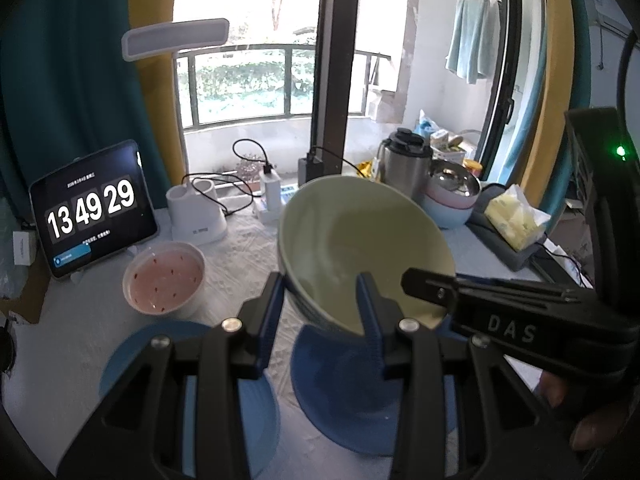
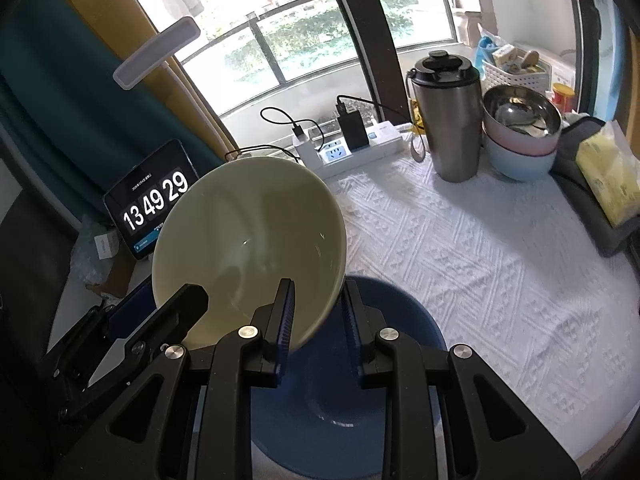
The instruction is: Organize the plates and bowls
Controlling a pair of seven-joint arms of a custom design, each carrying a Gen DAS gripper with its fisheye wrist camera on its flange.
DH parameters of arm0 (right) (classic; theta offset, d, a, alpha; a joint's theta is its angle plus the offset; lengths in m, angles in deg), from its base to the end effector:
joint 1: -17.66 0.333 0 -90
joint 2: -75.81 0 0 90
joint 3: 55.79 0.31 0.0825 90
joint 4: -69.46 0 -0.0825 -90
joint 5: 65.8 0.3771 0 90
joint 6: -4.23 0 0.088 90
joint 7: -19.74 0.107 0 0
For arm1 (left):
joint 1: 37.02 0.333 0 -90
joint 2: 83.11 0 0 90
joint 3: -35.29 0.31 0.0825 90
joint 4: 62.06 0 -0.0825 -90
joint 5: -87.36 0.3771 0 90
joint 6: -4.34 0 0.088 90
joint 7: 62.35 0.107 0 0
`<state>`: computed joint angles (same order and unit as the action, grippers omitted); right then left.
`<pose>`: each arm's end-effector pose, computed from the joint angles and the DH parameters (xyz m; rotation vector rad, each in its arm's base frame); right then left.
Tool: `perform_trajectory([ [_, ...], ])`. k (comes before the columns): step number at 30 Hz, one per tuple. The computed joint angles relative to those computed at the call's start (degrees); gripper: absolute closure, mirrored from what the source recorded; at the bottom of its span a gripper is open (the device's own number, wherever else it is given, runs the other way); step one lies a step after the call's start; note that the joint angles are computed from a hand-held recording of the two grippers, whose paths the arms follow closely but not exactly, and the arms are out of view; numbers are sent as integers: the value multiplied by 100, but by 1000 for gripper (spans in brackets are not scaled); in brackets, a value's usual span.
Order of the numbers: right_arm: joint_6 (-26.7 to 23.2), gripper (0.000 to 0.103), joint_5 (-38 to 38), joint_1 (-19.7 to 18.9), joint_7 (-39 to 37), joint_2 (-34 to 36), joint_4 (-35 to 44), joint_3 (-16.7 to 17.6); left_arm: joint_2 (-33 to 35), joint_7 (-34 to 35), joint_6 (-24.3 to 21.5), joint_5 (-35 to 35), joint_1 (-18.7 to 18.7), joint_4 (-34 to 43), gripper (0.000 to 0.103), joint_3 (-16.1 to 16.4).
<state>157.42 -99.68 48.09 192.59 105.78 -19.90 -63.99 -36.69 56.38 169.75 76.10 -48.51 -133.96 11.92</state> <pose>0.6574 0.3073 0.4051 -1.1938 2.1656 -0.5133 0.7101 -0.3430 0.3987 -1.0995 2.3254 -1.2049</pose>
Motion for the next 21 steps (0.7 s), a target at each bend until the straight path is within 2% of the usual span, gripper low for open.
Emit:
perform_trajectory([
  [6,98,77,-256,123,411,-284,-481,-73,-233,58,107,-27,78,-470,65,-87],
  [21,244,77,-581,76,1086,-593,-1242,108,-515,115,237,-21,181,-1287,65,-181],
])
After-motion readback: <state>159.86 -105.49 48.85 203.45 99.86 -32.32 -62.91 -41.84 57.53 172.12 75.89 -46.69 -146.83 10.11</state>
